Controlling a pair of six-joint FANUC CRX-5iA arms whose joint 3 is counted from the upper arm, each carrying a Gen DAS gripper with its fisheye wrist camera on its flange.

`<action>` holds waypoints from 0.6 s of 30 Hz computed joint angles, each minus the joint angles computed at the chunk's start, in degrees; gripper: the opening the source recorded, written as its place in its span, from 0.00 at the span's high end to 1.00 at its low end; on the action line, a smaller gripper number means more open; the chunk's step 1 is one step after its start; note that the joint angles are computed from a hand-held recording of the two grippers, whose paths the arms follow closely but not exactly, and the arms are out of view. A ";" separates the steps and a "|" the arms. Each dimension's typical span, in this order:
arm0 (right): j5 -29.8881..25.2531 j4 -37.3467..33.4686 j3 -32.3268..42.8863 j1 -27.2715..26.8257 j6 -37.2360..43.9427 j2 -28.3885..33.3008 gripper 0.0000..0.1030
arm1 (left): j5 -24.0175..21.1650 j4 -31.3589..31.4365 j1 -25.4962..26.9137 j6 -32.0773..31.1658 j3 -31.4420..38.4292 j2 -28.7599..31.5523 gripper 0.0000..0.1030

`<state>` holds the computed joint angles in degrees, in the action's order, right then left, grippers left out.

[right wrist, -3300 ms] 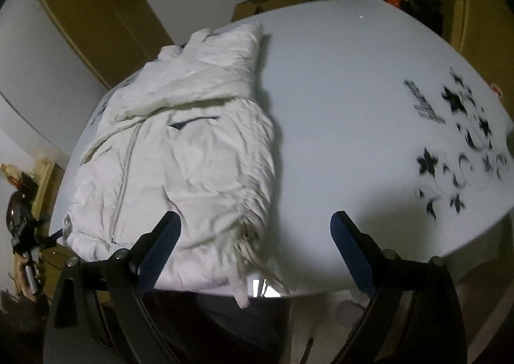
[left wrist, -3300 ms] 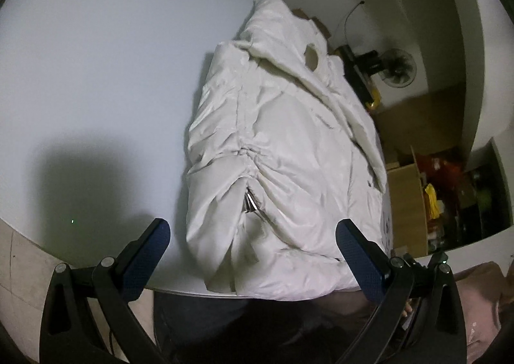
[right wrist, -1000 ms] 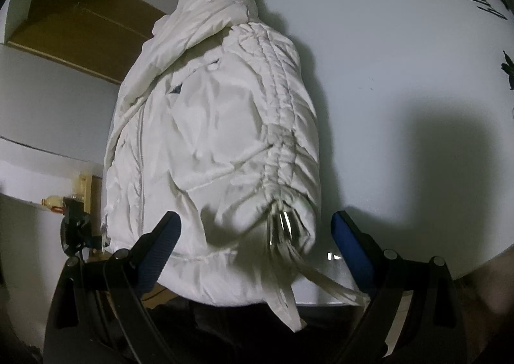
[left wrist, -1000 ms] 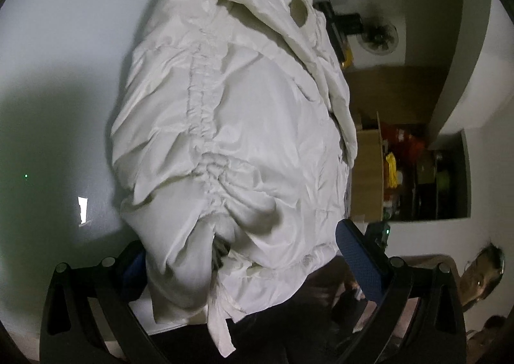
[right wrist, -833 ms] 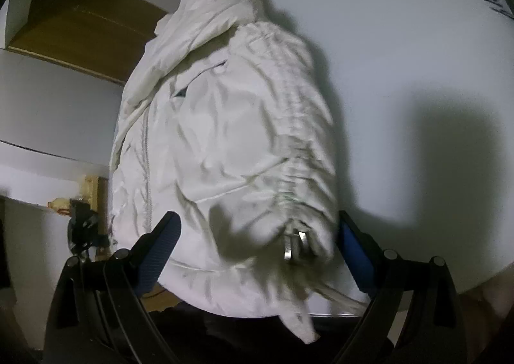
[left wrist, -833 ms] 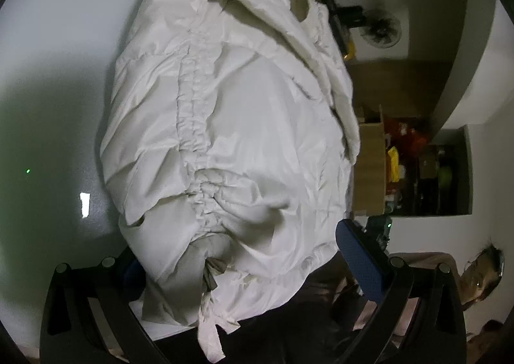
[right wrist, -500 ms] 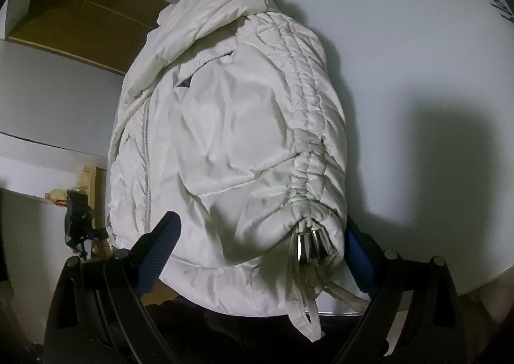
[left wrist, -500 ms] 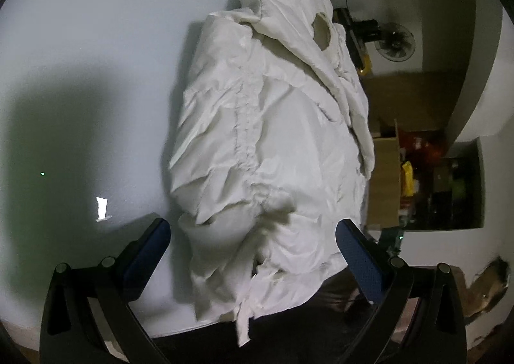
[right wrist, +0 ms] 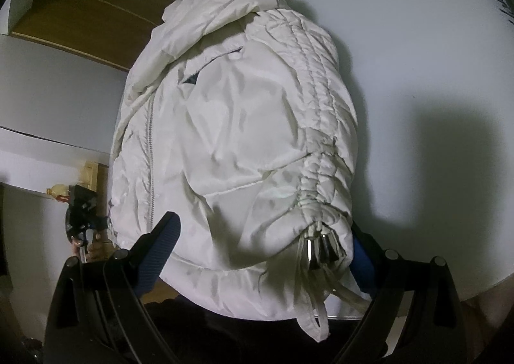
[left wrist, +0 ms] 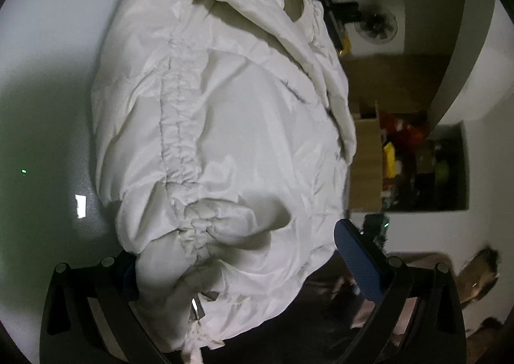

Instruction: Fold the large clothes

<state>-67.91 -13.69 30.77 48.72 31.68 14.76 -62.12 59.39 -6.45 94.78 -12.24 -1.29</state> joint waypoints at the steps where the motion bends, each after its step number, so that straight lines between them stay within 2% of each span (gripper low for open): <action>1: 0.00 -0.27 0.09 -0.11 0.17 0.06 0.18 | 0.94 0.83 -0.21 -0.29 -0.76 -0.31 0.02; 2: -0.96 -0.97 0.70 -0.40 0.63 0.46 0.30 | 1.99 0.75 -0.44 0.06 -1.21 -0.69 0.04; 3: -2.14 -2.52 1.14 -1.08 0.79 0.88 0.63 | 1.83 -0.78 -0.20 0.97 -0.66 -0.72 0.22; 4: -1.23 -4.96 0.27 -1.97 0.96 0.58 0.75 | 0.72 -5.08 0.13 3.69 1.23 -0.44 0.53; 5: 0.37 -6.79 -0.93 -2.65 1.79 0.08 0.78 | -0.10 -8.21 0.11 5.52 2.38 -0.09 0.67; 6: 0.58 -6.80 -1.20 -2.68 2.06 -0.09 0.81 | 0.28 -8.34 -0.03 5.90 1.87 -0.32 0.74; 9: 0.85 -5.83 -1.63 -2.22 1.81 -0.35 0.83 | 2.52 -6.34 -0.22 5.12 -1.14 -1.92 0.78; 13: 0.71 -2.55 -1.33 -0.68 1.01 -0.47 0.86 | 3.40 -9.80 -1.16 6.39 -0.45 -3.22 0.83; 18: 1.28 -0.85 -2.22 -0.04 0.62 -2.61 0.88 | 3.08 -13.00 -2.99 8.87 1.60 -4.74 0.84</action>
